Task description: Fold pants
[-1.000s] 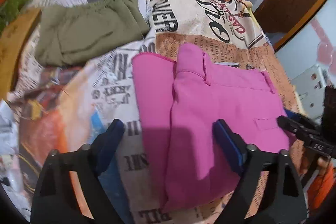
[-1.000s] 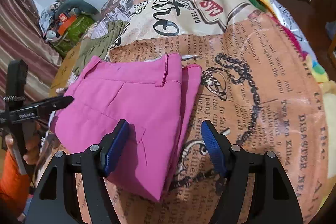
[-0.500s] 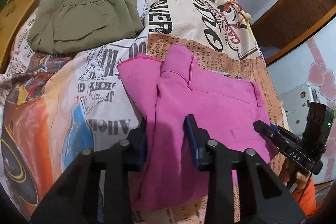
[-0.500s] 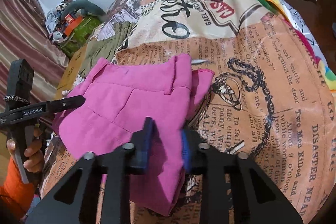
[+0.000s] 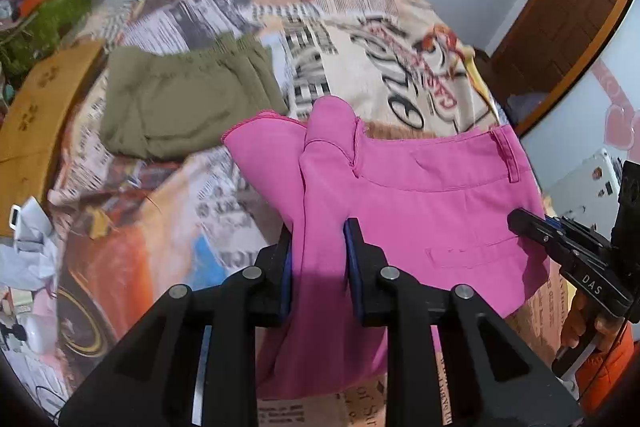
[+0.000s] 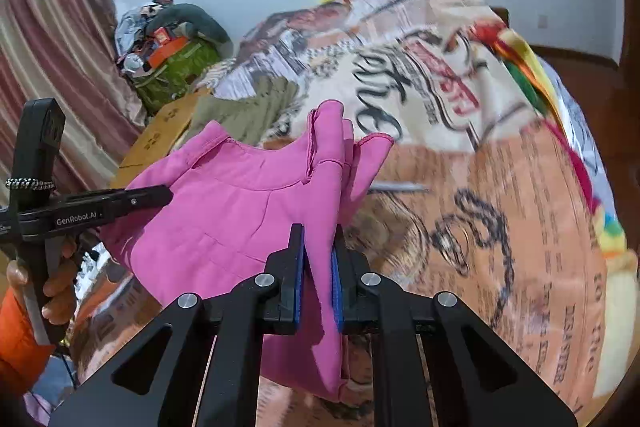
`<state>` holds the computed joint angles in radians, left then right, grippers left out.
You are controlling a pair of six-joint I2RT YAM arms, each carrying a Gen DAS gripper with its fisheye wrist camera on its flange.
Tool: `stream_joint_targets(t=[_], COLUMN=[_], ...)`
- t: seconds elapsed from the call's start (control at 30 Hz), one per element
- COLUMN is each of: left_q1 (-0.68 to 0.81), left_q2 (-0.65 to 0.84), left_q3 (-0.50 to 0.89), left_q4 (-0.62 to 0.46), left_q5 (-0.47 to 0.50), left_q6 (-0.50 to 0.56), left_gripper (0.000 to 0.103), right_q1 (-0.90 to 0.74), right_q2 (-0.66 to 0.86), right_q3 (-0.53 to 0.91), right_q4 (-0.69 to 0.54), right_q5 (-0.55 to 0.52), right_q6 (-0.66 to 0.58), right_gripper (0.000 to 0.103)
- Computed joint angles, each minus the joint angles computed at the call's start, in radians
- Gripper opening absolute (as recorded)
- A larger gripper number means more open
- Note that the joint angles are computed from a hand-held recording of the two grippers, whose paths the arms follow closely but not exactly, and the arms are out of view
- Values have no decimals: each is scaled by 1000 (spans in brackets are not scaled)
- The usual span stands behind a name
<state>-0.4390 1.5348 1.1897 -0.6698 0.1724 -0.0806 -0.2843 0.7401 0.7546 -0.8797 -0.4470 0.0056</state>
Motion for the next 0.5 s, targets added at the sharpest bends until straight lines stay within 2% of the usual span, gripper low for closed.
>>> stream_joint_targets(t=[0.23,0.5], left_q1=[72,168], left_q2=[-25,13], left_q3=[87,147], left_q4=[-24,36], left_q5=[-22,-74], left_q6=[47,95], left_gripper=[23,23], right_q1=[210,377], right_q2=[97,295], right_q3=[91,191], right_q4=[128,293], right_q5=[132,255], right_q6=[123,189], right_gripper=[10,10])
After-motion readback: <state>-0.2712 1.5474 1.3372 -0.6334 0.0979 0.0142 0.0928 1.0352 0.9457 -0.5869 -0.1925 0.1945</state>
